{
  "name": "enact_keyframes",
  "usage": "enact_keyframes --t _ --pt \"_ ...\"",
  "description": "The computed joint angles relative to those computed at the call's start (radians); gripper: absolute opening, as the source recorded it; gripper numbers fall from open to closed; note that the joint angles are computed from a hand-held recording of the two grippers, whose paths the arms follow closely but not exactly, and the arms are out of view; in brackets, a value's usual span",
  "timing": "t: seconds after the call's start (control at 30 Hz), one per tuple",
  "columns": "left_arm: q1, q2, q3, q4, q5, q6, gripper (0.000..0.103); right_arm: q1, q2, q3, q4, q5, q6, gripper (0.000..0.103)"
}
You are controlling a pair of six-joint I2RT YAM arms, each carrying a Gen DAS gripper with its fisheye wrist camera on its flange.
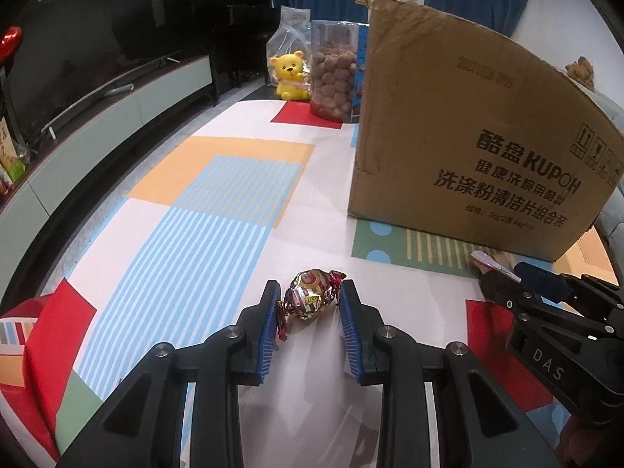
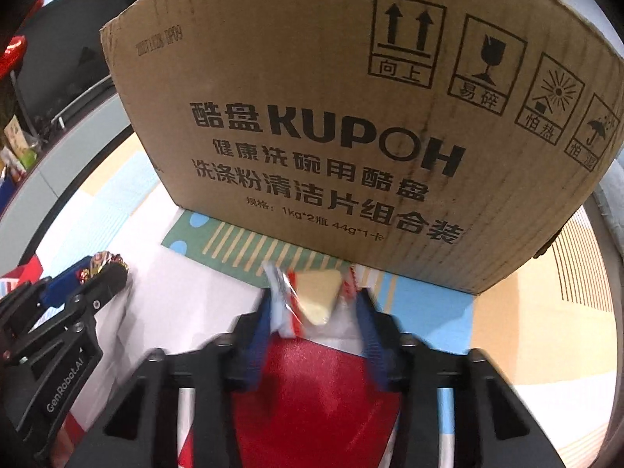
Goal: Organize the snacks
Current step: 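Lift the gold-wrapped candy and white-red packet with both grippers toward the box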
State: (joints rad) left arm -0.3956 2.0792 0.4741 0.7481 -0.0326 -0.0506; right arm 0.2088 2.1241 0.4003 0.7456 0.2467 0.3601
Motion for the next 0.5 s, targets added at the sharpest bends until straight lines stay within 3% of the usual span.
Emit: enact_keyframes --t 0.23,0.5 --pt "0.0 -0.011 -0.004 -0.001 0.004 -0.003 0.031 0.05 -0.082 -0.059 -0.021 0.029 0.024 0.025" --pt "-0.003 -0.101 -0.024 -0.033 0.011 -0.011 0.031 0.132 -0.272 -0.128 -0.145 0.078 0.096 0.025"
